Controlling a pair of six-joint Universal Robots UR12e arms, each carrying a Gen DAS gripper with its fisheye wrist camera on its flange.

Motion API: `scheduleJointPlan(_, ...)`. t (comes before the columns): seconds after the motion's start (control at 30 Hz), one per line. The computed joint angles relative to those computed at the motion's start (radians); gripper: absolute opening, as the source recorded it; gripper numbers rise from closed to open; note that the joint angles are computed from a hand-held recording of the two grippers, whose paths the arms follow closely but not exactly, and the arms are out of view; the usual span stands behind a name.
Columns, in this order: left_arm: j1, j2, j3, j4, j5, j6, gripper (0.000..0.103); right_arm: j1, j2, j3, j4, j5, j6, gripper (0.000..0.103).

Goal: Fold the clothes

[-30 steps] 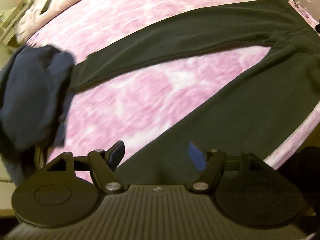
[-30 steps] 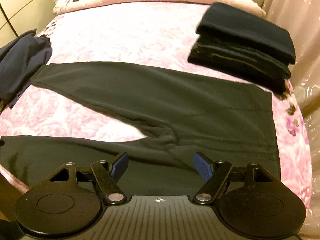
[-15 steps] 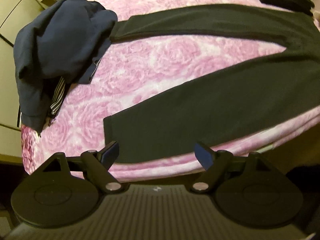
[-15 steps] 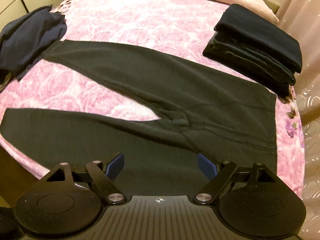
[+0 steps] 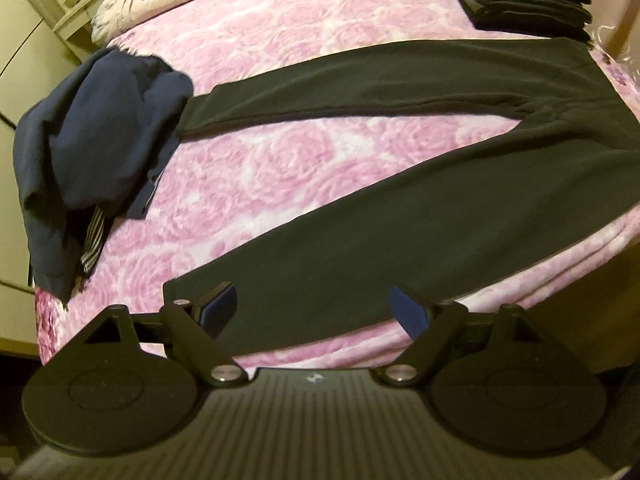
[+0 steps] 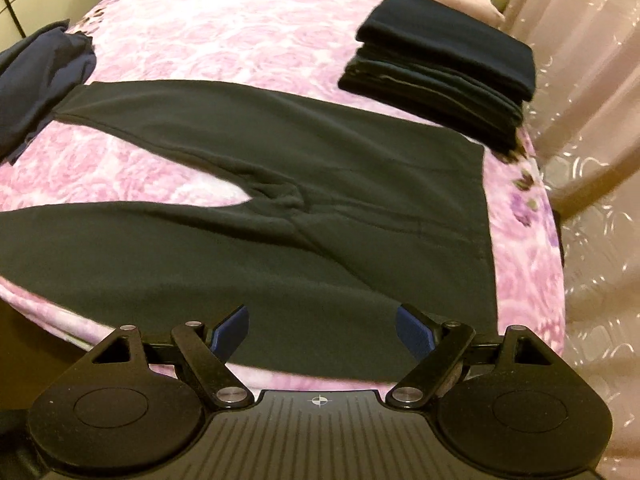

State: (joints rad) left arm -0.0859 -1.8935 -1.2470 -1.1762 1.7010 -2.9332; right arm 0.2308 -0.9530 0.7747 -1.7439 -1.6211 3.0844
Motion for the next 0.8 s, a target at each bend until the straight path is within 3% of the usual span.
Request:
scheduleJointPlan(0.37, -0.019, -0.005, 0.010, -0.020, 0.004, 0.046, 0.081, -0.013, -0.057, 0.090, -0.009, 0.027, 0.027, 0.084)
scheduleJointPlan(0.8, -0.012, 0.019, -0.008, -0.061, 0.057, 0.014, 0.082, -0.003, -0.044, 0.097, 0.014, 0.089, -0.018, 0.084)
